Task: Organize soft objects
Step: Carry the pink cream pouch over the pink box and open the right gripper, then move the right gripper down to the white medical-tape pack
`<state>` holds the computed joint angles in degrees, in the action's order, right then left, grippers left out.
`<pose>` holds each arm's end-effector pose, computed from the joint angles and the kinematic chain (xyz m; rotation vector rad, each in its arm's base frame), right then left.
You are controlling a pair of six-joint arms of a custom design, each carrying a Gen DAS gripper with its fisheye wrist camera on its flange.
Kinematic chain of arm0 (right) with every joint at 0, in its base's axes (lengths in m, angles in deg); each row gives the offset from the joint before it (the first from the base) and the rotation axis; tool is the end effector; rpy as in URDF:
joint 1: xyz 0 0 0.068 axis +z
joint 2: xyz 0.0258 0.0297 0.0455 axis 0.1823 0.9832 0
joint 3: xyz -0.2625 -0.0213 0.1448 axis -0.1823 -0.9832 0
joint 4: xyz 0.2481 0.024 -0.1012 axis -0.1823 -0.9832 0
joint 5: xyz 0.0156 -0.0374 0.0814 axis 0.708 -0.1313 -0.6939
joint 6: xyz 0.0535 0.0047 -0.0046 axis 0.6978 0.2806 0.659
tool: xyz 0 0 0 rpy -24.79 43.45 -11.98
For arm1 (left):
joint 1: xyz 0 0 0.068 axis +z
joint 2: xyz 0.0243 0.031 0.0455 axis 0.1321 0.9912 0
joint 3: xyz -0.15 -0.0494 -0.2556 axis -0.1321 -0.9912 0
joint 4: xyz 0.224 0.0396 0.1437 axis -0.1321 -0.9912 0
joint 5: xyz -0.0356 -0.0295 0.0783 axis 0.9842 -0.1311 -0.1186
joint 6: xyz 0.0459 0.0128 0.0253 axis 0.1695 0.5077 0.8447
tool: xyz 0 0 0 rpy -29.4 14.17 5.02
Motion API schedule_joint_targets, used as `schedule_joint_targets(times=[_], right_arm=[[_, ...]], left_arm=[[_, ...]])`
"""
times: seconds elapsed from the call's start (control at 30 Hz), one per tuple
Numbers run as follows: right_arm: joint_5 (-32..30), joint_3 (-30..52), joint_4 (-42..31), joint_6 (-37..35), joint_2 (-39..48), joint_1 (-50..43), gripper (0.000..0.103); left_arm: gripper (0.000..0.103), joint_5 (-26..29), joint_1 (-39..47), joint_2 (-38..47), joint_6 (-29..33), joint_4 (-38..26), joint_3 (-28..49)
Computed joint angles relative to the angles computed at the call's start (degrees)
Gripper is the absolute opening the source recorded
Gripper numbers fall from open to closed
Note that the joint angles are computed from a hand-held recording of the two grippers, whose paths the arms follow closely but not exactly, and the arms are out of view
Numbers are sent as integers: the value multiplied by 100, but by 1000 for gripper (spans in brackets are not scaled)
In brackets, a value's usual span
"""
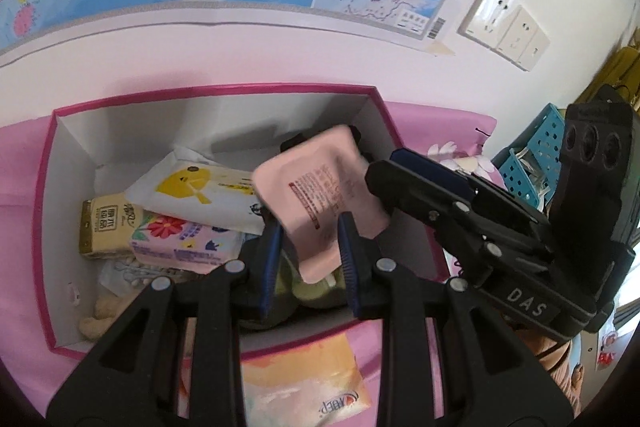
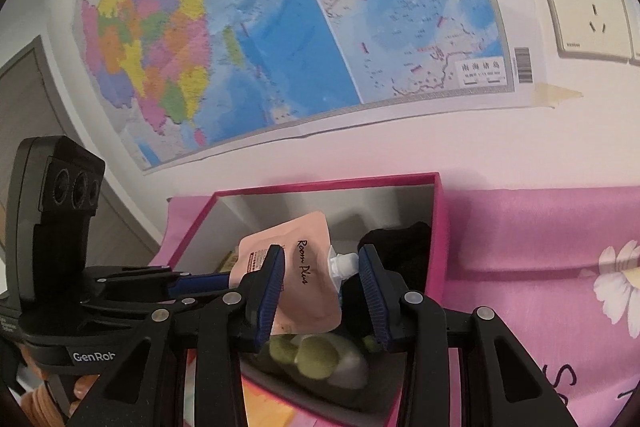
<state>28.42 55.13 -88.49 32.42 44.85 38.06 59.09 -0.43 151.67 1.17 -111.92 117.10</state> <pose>0.2570 0.1309 0.2804 0.1187 2.1708 0.5128 0.3258 -0.0624 0.3068 0.6759 2.5034 -0.5887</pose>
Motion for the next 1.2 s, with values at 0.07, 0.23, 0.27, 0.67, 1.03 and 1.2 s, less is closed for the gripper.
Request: schedule_joint_targets(times=[0.07, 0.23, 0.27, 0.67, 1.03, 1.2], right_arm=[[-68, -9, 62, 23, 40, -42, 36], [-42, 2, 4, -5, 71, -32, 36], [-30, -18, 3, -4, 53, -8, 36], [289, -584, -143, 167, -901, 709, 36], [1414, -1093, -890, 927, -2064, 3075, 51], [1214, -1322, -609, 1539, -1495, 3963, 52]], left_arm=[[29, -59, -42, 63, -65, 20, 29], [29, -157, -39, -48, -33, 142, -125], [29, -175, -27, -112, -12, 170, -189], [53, -100, 452, -2351, 963, 745, -1845], [66, 1083, 3012, -3361, 3630, -754, -2603], [66, 1036, 4399, -2796, 5116, -1482, -2736]])
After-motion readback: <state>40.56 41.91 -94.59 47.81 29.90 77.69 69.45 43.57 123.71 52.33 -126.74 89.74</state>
